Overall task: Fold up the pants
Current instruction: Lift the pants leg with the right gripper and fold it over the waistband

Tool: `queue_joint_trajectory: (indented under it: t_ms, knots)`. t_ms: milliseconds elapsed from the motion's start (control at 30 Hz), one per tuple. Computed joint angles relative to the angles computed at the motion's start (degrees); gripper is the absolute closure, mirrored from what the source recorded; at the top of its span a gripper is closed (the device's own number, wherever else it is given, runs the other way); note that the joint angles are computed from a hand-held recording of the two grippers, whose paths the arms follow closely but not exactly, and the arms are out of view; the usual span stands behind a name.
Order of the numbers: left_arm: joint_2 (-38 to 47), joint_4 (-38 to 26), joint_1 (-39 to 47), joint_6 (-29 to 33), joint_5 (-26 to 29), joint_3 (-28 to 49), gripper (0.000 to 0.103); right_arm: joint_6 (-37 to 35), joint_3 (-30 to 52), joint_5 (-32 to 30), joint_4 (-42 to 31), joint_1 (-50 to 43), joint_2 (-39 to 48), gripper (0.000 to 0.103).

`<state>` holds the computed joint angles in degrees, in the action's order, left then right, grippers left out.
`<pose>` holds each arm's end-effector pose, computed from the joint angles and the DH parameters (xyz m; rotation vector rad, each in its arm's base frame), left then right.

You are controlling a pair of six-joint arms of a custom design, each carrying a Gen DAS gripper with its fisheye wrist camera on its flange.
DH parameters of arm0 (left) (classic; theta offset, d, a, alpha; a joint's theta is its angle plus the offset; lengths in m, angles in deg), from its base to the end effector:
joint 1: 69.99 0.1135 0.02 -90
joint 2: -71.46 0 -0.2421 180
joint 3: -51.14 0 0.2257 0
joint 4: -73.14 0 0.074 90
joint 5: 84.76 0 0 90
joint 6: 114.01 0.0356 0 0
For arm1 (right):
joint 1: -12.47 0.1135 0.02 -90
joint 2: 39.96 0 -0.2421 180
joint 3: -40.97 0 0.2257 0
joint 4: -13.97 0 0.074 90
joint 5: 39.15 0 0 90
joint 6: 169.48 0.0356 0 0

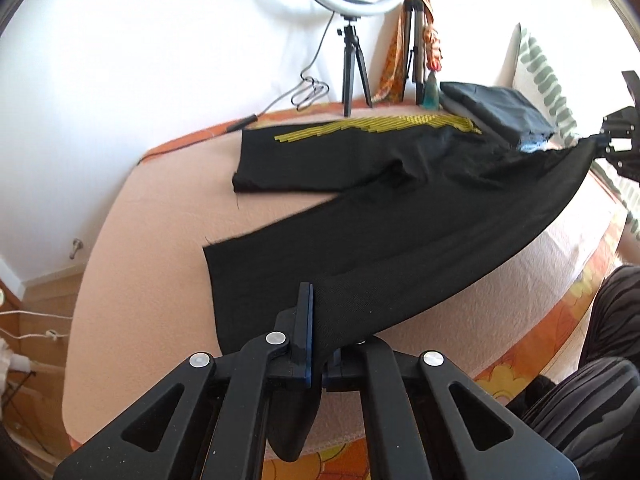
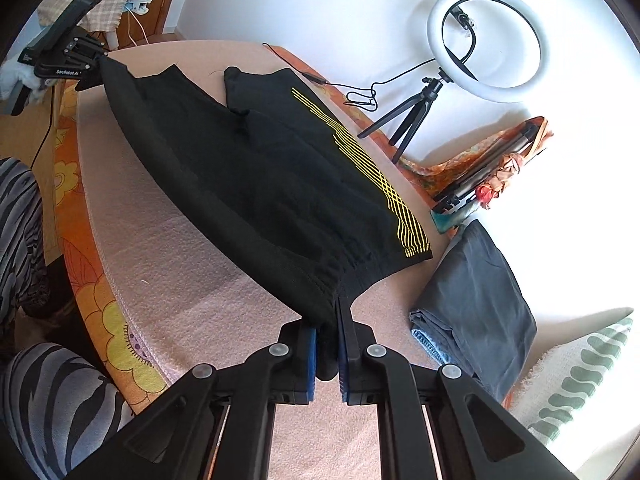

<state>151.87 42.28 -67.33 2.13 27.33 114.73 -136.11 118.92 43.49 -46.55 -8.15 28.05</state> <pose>0.2681 -0.0009 0.2078 0.6462 2.2444 -0.2161 0.2085 -0.0736 0.2925 -0.8252 2.3531 -0.4322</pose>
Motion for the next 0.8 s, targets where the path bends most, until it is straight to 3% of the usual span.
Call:
queue_joint_trajectory:
  t_ms: [233, 600, 800]
  knots:
    - [5.3, -2.9, -0.5, -1.7, 1.4, 15.9, 0.103, 0.4, 13.5, -1.1, -3.8, -1.3, 7.3, 0.097]
    - [23.0, -7.4, -4.4, -2.0, -3.6, 39.7, 0.103, 0.9, 30.4, 0.9, -5.1, 1.1, 23.3, 0.097]
    - [36.7, -12.4, -6.9, -2.2, -6.6, 56.6, 0.103, 3.8, 40.5, 4.4, -3.7, 2.8, 36.3, 0.098]
